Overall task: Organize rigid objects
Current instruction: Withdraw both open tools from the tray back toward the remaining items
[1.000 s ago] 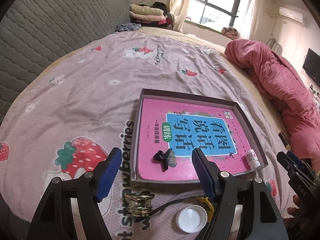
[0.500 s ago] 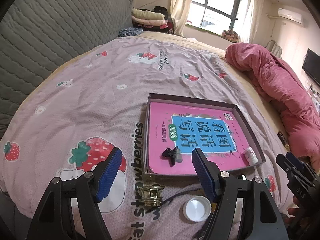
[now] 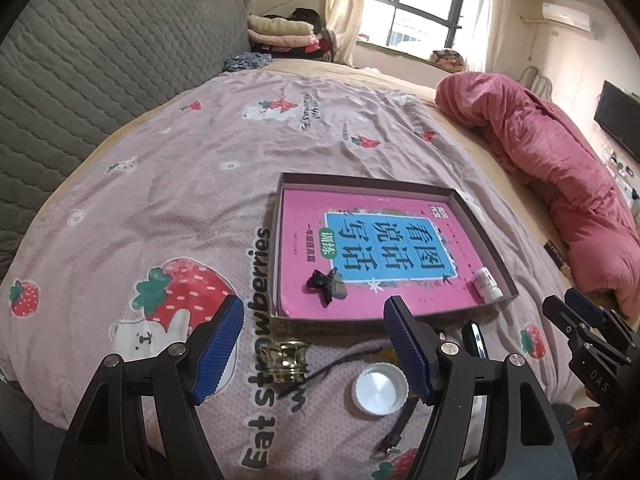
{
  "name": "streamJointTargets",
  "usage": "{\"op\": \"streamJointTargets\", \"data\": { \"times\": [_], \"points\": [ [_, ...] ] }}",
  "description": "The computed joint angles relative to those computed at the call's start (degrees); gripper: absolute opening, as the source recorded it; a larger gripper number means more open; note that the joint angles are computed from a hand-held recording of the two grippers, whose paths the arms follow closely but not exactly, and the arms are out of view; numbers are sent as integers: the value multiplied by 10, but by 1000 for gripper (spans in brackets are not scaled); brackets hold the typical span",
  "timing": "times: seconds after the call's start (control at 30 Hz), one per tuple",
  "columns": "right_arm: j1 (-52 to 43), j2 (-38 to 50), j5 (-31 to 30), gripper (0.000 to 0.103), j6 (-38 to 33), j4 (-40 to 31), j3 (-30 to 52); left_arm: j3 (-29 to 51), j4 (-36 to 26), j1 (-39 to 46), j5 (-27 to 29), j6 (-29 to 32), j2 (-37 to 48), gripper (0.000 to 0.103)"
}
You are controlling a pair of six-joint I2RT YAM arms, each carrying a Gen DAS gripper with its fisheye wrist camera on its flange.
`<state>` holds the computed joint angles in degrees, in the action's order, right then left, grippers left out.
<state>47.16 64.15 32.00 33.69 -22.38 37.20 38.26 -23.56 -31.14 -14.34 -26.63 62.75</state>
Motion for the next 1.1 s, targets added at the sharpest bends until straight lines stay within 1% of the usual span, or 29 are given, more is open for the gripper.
{"op": "streamJointTargets", "data": {
  "times": [0.47,0.8,1.1],
  "points": [
    [35,-13,2,52,30,-34,-8,-18,-26,-48,-19,-31,-20,74],
    [51,-6,1,52,38,-37,-9,-28,-28,-89,-29,-51,-6,74],
    [44,-1,-15,52,44,-30,-18,-32,-37,-120,-42,-74,0,74]
  ]
}}
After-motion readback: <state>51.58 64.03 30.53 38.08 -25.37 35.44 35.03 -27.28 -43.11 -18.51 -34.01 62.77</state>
